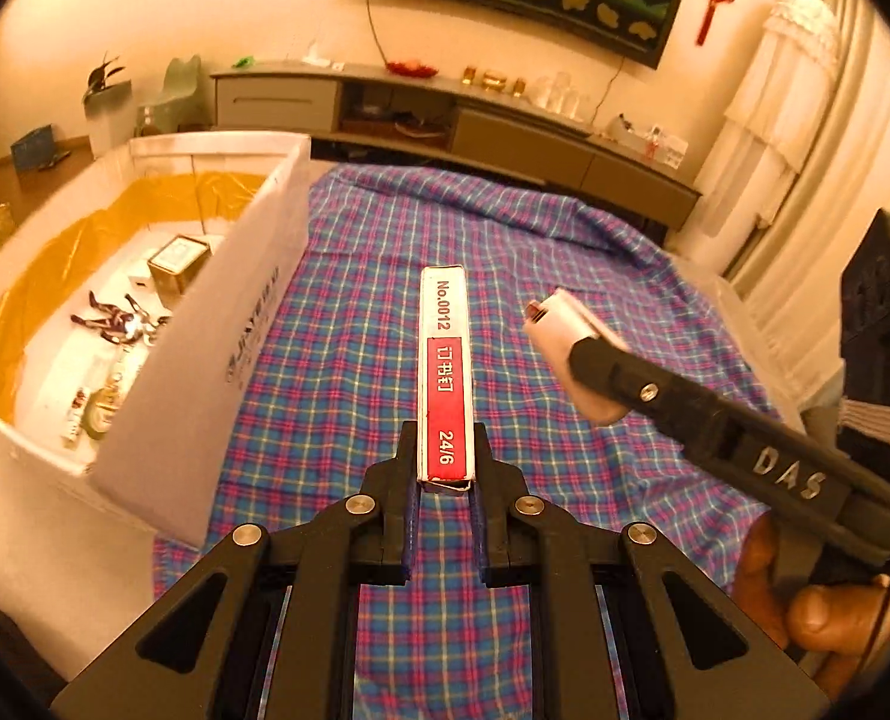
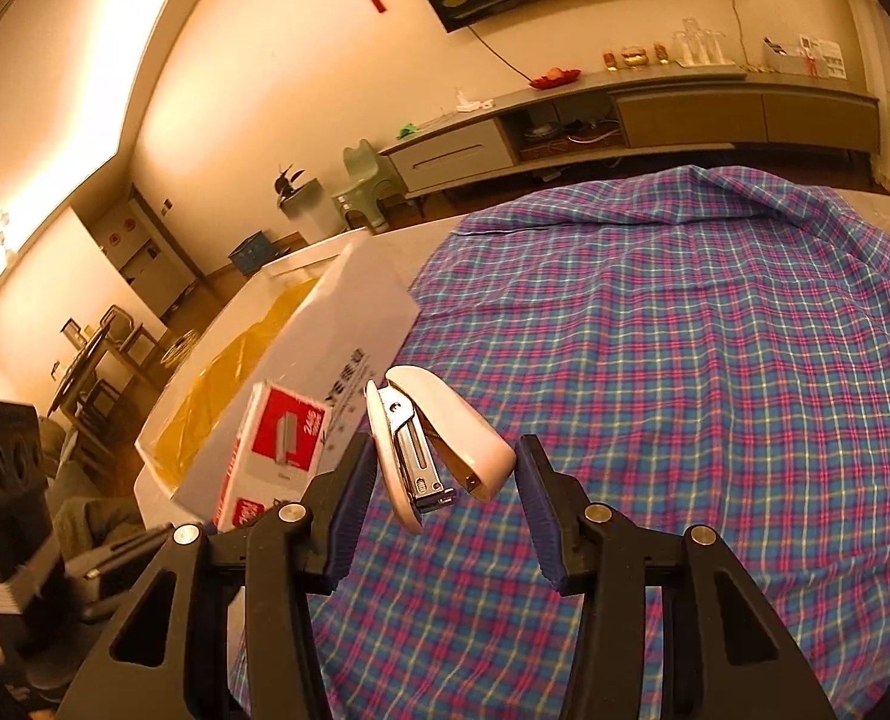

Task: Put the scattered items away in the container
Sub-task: 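Carry the stapler in the right tool and the staple box in the left tool over the box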

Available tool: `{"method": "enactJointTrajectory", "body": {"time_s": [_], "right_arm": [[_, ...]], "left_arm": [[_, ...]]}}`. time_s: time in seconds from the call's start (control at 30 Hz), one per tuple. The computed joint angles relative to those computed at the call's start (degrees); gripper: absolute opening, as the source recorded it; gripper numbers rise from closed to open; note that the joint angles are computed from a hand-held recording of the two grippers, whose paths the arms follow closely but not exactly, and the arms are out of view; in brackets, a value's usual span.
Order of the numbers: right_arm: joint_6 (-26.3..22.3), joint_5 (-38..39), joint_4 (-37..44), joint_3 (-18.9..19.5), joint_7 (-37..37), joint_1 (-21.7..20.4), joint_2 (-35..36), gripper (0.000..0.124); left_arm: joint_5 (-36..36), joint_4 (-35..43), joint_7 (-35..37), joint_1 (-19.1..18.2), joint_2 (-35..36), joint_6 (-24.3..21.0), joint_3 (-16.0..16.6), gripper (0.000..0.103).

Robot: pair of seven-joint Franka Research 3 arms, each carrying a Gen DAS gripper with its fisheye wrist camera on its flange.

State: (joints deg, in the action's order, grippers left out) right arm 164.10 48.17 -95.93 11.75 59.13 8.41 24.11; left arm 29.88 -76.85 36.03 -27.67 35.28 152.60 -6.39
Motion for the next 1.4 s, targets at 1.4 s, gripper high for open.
{"method": "enactJointTrajectory", "body": {"time_s": [1.4], "right_arm": [[3.0,-6.1,-4.0,-0.7,2.1,12.3,-7.5,0.049]], "left_arm": [[5.0,-36.0,-11.4,9.2,-24.1,28.0,3.7,0.014]]}}
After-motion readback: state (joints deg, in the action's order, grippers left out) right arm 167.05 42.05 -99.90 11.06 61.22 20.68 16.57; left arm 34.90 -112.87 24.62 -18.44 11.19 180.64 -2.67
